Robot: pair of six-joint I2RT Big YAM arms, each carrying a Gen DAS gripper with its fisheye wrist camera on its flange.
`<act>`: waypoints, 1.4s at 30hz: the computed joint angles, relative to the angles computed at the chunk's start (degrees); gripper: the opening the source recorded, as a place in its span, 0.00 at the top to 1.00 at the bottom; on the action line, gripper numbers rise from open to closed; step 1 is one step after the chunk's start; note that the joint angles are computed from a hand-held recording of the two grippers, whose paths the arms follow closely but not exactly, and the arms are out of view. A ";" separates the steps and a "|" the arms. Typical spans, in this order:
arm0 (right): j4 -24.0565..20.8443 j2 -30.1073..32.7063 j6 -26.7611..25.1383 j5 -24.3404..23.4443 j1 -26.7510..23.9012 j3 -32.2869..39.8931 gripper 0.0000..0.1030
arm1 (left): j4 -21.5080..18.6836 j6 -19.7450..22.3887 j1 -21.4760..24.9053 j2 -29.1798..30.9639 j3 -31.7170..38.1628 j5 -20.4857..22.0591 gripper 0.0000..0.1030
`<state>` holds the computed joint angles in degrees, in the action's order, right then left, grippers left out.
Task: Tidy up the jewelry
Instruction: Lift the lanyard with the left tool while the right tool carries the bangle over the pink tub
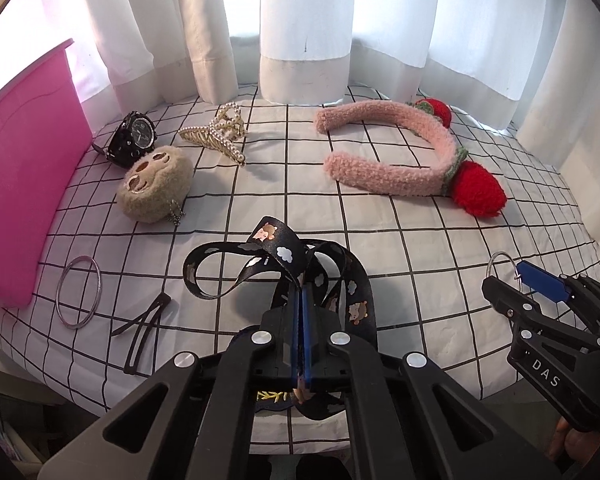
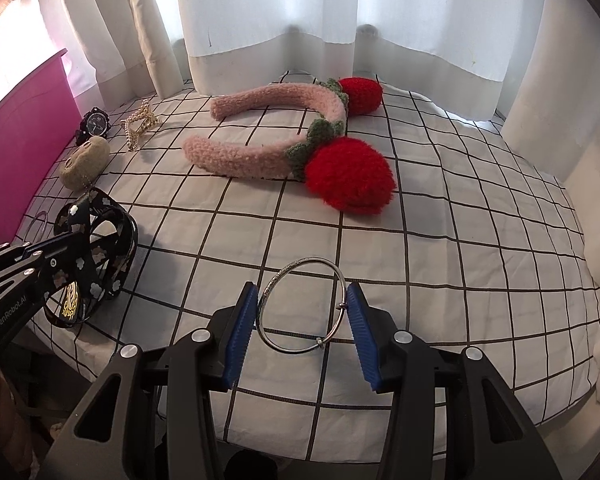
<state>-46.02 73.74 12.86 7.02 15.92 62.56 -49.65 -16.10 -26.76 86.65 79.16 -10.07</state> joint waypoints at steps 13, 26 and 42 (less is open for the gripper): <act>-0.54 -1.28 -0.47 0.75 1.18 3.30 0.57 | -1.72 -0.79 1.59 -2.28 3.66 -0.88 0.98; -1.17 1.34 -1.12 4.92 7.28 14.20 0.57 | -2.59 2.48 7.35 -6.32 9.27 -0.01 0.98; -3.60 17.83 -3.90 7.50 18.24 45.95 0.57 | -6.21 10.63 25.13 -5.62 25.03 5.94 0.98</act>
<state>-49.62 91.57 8.96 14.52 34.16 108.51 -55.87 -5.47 -1.63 81.03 104.20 -4.13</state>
